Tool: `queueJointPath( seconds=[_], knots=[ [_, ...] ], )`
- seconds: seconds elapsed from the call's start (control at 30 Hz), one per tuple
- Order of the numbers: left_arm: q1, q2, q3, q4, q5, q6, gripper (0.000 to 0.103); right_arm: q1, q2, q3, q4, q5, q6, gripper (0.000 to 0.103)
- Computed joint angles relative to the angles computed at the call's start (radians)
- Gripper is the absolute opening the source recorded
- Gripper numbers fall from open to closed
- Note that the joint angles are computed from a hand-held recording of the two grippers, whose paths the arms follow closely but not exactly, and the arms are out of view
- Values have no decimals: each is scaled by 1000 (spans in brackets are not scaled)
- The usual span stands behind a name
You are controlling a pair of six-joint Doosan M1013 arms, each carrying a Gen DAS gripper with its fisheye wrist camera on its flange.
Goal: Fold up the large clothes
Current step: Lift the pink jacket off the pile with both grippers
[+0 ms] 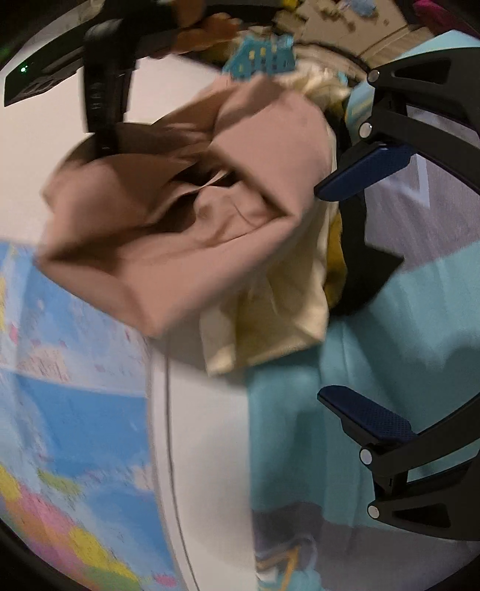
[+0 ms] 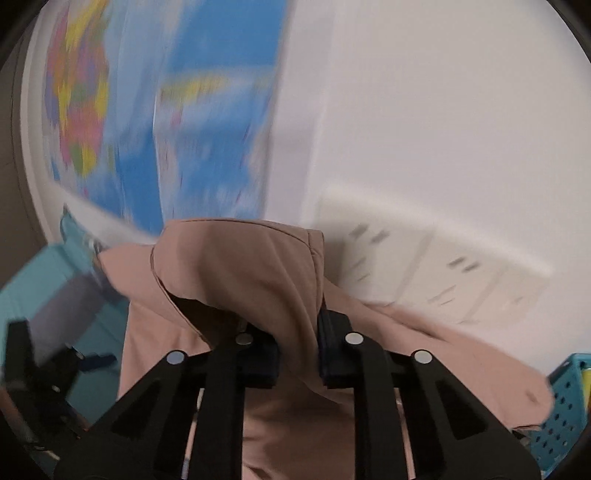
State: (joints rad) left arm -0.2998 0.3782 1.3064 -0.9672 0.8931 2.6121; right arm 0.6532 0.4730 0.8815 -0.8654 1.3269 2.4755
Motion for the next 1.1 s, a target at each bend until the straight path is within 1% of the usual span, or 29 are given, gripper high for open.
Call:
queueJointPath(
  seconds=[0.07, 0.1, 0.17, 0.23, 0.3, 0.37, 0.4, 0.43, 0.47, 0.5, 0.53, 0.57, 0.6, 0.63, 0.67, 0.73, 0.87, 0.93, 1.0, 1.1],
  knots=[
    [8, -3, 11, -72, 26, 90, 96, 20, -10, -16, -68, 39, 19, 14],
    [10, -7, 21, -110, 36, 148, 96, 24, -17, -16, -85, 45, 31, 14],
    [11, -11, 28, -155, 69, 216, 96, 33, -41, -2, -109, 38, 56, 13],
    [1, -23, 47, -208, 81, 285, 96, 47, -73, 37, -132, 21, 99, 13],
    [-6, -31, 53, -269, 91, 349, 96, 57, -89, 50, -159, 27, 116, 13],
    [-14, -18, 34, -294, 130, 370, 97, 66, -100, 54, -175, 26, 137, 13],
    [-22, -10, 23, -303, 130, 367, 97, 71, -100, 57, -190, 28, 139, 13],
    [-34, -8, 21, -301, 101, 361, 96, 79, -100, 52, -202, 32, 141, 13],
    [-39, 2, 7, -299, 107, 350, 96, 82, -102, 57, -209, 26, 154, 13],
    [-43, 29, -29, -301, 166, 320, 96, 87, -108, 65, -220, 24, 165, 13],
    [-47, 45, -52, -283, 194, 292, 85, 96, -115, 75, -242, 35, 184, 13],
    [-51, 59, -73, -270, 228, 272, 59, 104, -122, 84, -259, 44, 197, 13],
    [-54, 73, -93, -274, 280, 280, 39, 108, -125, 89, -269, 51, 207, 12],
    [-58, 70, -93, -276, 280, 289, 16, 117, -131, 93, -285, 66, 224, 12],
    [-61, 64, -90, -276, 266, 285, 10, 126, -133, 92, -299, 81, 232, 12],
    [-55, 49, -87, -317, 260, 288, 7, 150, -131, 78, -348, 129, 240, 11],
    [-24, 16, -108, -427, 311, 310, 7, 227, -139, 40, -488, 210, 249, 11],
    [-10, -20, -109, -498, 314, 342, 7, 264, -133, 6, -552, 231, 246, 10],
    [14, -47, -120, -565, 326, 351, 7, 314, -107, -56, -640, 267, 201, 10],
    [66, -82, -133, -652, 359, 353, 7, 381, -75, -136, -726, 272, 153, 10]
  ],
)
